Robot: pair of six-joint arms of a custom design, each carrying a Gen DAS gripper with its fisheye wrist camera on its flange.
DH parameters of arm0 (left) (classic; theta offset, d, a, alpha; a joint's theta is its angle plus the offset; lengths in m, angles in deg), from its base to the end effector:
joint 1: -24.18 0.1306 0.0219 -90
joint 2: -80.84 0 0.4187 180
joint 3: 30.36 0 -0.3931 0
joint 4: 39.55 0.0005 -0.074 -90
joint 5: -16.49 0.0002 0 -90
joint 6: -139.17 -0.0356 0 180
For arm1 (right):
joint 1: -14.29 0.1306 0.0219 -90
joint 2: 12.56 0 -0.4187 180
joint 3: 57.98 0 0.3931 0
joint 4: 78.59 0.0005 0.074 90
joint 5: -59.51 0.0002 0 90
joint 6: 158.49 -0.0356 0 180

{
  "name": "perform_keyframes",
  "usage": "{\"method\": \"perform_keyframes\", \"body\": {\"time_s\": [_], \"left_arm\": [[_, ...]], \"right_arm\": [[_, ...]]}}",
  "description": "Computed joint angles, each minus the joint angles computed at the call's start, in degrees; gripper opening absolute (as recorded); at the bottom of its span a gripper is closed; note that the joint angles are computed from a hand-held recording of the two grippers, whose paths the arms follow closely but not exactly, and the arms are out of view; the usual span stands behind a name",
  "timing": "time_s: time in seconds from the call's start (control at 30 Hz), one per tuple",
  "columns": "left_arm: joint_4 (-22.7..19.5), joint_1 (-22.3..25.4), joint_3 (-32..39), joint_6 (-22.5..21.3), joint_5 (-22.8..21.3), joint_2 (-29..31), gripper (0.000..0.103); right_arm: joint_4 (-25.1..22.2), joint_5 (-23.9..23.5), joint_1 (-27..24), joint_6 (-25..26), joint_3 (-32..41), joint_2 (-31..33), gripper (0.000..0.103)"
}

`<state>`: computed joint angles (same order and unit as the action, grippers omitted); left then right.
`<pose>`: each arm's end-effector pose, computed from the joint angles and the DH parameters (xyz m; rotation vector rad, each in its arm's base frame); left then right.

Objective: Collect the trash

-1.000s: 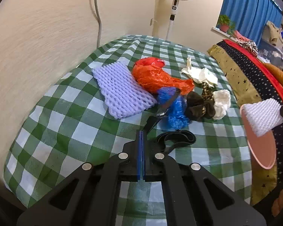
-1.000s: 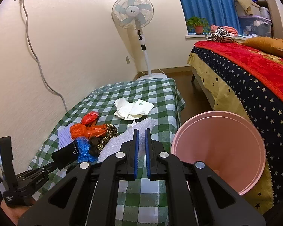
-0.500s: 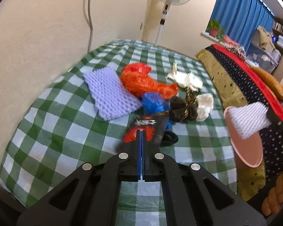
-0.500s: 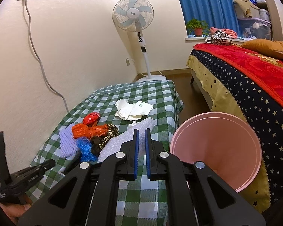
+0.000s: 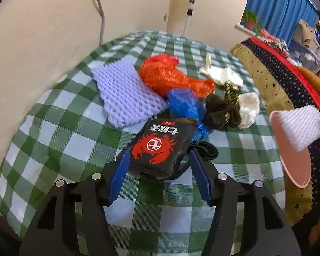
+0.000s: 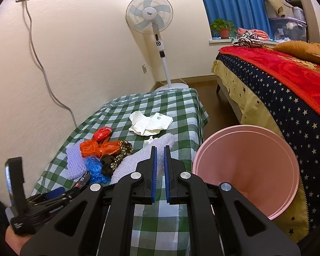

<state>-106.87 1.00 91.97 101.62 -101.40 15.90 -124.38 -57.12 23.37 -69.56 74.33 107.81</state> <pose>0.5962 -0.2377 0.4681 -0.7731 2.3192 0.0785 0.6947 0.1267 0.5141 -0.4178 2.1103 0.6038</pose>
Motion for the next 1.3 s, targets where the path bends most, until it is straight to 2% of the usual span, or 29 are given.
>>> {"method": "perform_keyframes", "body": {"time_s": [0.17,0.23,0.4,0.5,0.6,0.63,0.73,0.8,1.03,1.3], "left_arm": [[-0.74,0.41,0.42,-0.14,1.67,1.00,0.057],[-0.06,0.47,-0.24,0.34,1.57,0.57,0.048],[2.58,0.36,-2.03,0.19,2.11,-0.99,0.033],[3.00,0.07,-2.07,0.13,1.62,-1.35,0.027],[4.46,-0.14,-2.65,-0.17,1.57,-2.28,0.026],[4.61,-0.20,-2.64,-0.41,1.51,-2.37,0.019],[4.75,-0.39,-2.57,-1.03,1.12,-2.56,0.008],[4.35,-0.55,-2.31,-1.30,0.29,-2.49,0.005],[3.76,-1.11,-1.39,-2.86,-3.17,-2.84,0.005],[5.17,-2.01,-0.42,-5.24,-6.19,-3.49,0.005]], "right_arm": [[-0.39,-0.12,-0.05,-0.09,0.65,0.48,0.007],[-0.51,-0.09,-0.07,-0.11,0.89,0.68,0.007],[-0.78,0.04,-0.02,0.01,1.25,0.97,0.007],[-0.74,0.00,-0.07,0.14,1.16,0.92,0.007],[-0.63,0.14,-0.05,0.47,0.85,0.79,0.007],[-0.59,0.17,-0.07,0.54,0.71,0.71,0.007],[-0.28,0.48,0.00,0.68,0.05,0.29,0.007],[-0.24,0.67,-0.01,0.93,-0.16,0.14,0.007],[0.72,1.23,-0.25,1.08,-1.43,-0.94,0.007],[2.89,2.25,-0.93,1.66,-2.76,-2.74,0.007]]}}
